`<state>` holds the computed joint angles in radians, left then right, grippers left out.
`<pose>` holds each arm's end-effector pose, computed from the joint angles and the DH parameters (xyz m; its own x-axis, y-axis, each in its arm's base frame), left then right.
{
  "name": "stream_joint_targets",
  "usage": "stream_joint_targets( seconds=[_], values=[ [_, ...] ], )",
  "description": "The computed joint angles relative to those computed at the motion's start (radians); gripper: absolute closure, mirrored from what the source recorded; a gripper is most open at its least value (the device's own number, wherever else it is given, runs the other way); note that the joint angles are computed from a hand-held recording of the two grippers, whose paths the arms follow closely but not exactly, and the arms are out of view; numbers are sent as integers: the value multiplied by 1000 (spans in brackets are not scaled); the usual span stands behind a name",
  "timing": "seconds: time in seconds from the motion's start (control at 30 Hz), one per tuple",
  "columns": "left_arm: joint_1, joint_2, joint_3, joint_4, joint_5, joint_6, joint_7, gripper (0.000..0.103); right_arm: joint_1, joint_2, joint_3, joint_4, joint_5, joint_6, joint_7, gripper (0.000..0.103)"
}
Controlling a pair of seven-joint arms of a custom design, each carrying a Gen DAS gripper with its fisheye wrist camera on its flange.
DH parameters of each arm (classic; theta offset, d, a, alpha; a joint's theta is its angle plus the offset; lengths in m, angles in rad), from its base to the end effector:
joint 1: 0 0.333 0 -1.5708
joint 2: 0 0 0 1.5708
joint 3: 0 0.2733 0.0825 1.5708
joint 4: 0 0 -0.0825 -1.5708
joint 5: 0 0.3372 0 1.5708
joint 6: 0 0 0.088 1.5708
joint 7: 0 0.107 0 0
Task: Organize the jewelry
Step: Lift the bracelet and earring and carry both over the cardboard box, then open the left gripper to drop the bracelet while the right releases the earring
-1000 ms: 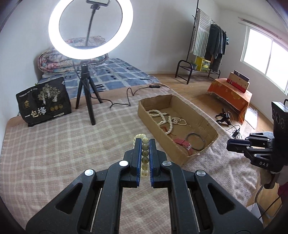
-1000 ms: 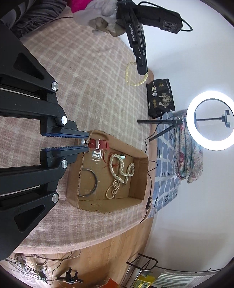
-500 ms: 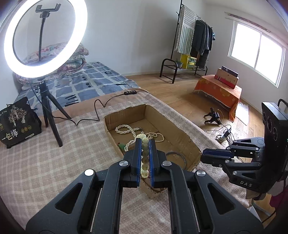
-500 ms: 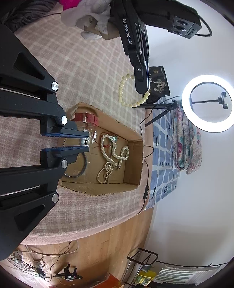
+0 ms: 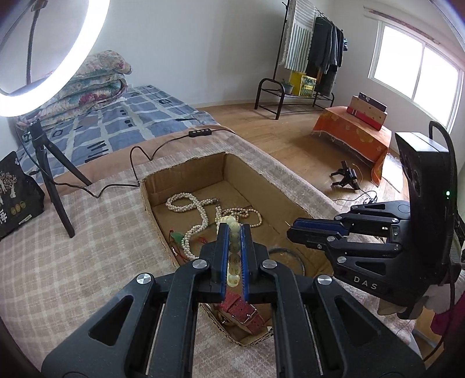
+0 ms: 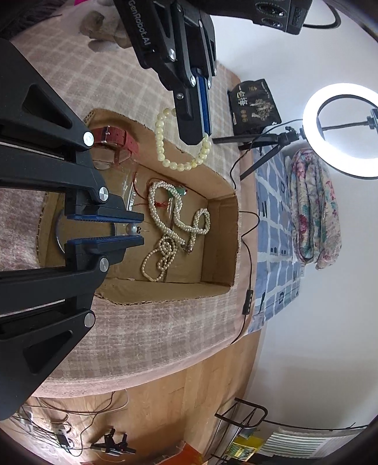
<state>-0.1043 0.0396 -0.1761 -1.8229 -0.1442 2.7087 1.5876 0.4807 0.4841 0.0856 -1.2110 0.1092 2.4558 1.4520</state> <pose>0.5574 -0.1534 0.5798 -0.2451 -0.9605 0.1321 -0.6674 0.0683 -0.7415 0.5841 0.3526 0.5606 0.5872 -0.8068 -0.0658 -0.6073 -0.3854 -0.6947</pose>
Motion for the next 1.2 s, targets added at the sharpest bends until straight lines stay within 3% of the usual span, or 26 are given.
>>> stream_joint_targets(
  seconds=[0.13,0.6,0.67,0.7,0.77,0.8,0.93,1.07,1.2],
  values=[
    [-2,20,1,19,43,1,-28,98,1,47,2,72,4,-45,2,96],
    [9,51,0,55,144,13,-114,98,4,34,4,54,21,-58,-5,96],
    [6,50,2,56,178,15,-132,97,7,33,2,54,16,-61,-1,90],
    [6,48,3,56,184,16,-137,94,8,29,1,46,14,-57,0,79],
    [6,45,5,52,199,21,-156,63,11,14,-1,20,7,-36,2,63],
    [8,40,5,45,198,34,-158,56,10,6,1,7,8,-27,0,62],
    [8,27,9,35,227,41,-183,54,16,-9,-4,-10,-7,-28,11,62],
    [10,13,10,28,228,41,-188,51,23,-34,-10,-41,-32,-11,34,52],
    [10,-15,13,11,228,45,-192,46,23,-57,-9,-61,-45,-5,42,52]
  ],
)
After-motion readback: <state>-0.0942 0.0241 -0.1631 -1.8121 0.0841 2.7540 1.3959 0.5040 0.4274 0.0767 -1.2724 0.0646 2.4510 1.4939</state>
